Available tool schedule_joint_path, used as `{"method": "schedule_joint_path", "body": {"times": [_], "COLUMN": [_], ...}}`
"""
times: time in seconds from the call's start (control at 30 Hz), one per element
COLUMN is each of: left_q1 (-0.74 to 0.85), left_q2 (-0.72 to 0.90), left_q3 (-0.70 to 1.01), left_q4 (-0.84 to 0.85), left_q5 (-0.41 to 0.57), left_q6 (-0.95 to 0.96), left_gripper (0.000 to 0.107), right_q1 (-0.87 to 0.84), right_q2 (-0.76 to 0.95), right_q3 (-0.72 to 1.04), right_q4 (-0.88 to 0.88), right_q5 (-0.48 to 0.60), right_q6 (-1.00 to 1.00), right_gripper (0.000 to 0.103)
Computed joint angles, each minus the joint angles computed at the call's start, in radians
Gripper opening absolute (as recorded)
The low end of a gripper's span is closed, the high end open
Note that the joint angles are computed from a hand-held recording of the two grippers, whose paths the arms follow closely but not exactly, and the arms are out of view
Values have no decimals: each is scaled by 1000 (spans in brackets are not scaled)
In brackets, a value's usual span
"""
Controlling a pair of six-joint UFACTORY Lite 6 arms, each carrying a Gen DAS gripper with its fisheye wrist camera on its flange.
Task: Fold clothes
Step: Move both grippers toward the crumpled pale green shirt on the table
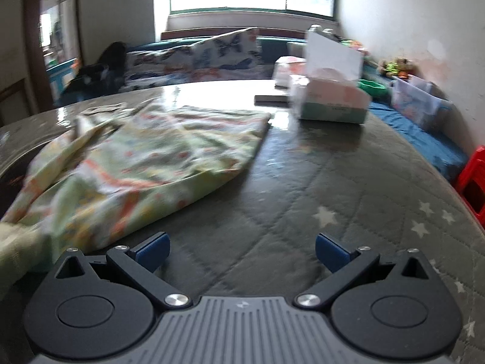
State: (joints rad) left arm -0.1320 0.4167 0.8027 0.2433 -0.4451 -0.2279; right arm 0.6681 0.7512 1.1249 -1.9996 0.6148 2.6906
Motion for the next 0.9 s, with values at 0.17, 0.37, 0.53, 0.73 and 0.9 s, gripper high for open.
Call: {"method": "schedule_joint_path", "body": {"times": [0.17,0.37,0.53,0.73,0.9], "left_q1": [2,5,13,10,10], "left_q2": [-13,-27,-46,-77,-103], "left_q3": [-12,-31,-53,-90,-125], "left_q4": [10,6,23,19,19], "left_q5": [8,15,14,0,-12], "left_q6": [-3,3,-19,-11,-4], "left_gripper": [103,103,103,103,103], "right_q1": [37,138,193,237,266], "right_q2": [-85,50,139,165,76], "right_q3": [-108,152,250,305,167], "right_q4": [34,382,412,445,348], "right_q5": [32,76,128,142,121], "right_q6": [-14,-295,-254,-238,-137], "right_gripper": [103,103,103,103,103]}}
